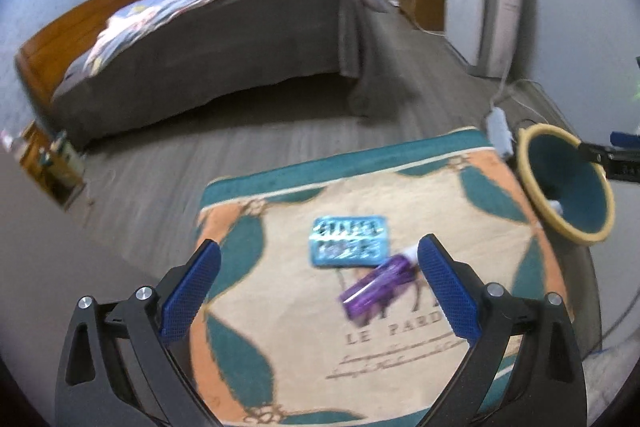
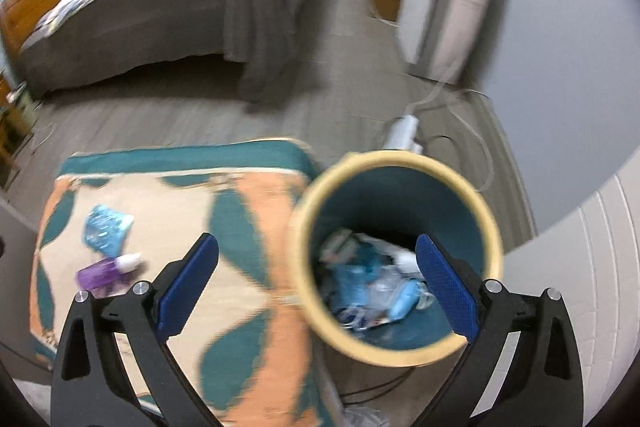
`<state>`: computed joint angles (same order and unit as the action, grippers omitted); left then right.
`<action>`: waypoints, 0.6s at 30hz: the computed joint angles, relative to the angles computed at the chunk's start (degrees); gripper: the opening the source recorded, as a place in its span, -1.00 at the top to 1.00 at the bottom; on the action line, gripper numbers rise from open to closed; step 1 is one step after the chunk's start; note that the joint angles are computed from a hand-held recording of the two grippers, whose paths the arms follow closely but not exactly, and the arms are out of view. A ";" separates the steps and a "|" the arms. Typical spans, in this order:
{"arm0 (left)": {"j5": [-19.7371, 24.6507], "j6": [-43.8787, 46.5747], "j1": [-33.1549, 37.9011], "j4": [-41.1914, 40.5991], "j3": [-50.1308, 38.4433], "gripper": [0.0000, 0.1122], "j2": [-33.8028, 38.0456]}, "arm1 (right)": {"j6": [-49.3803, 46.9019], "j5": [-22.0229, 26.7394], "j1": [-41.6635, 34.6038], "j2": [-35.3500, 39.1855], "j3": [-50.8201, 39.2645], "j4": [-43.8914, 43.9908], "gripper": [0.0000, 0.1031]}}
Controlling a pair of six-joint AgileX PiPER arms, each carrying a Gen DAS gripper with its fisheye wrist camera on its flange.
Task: Collect trash
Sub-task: 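Move both open tools back to the purple spray and blister pack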
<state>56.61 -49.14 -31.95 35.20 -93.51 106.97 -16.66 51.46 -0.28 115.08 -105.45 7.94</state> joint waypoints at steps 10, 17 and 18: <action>-7.86 -0.97 8.14 -2.47 11.28 -0.74 -5.25 | 2.54 4.41 14.22 3.62 1.21 0.78 -0.88; -15.31 9.14 12.48 -13.44 13.22 -0.74 -2.26 | 3.70 4.29 16.43 9.87 -5.66 -3.05 -0.88; -16.92 10.18 12.33 -13.95 13.44 -0.74 -1.37 | 3.87 5.19 16.02 11.10 -7.57 -2.91 -0.88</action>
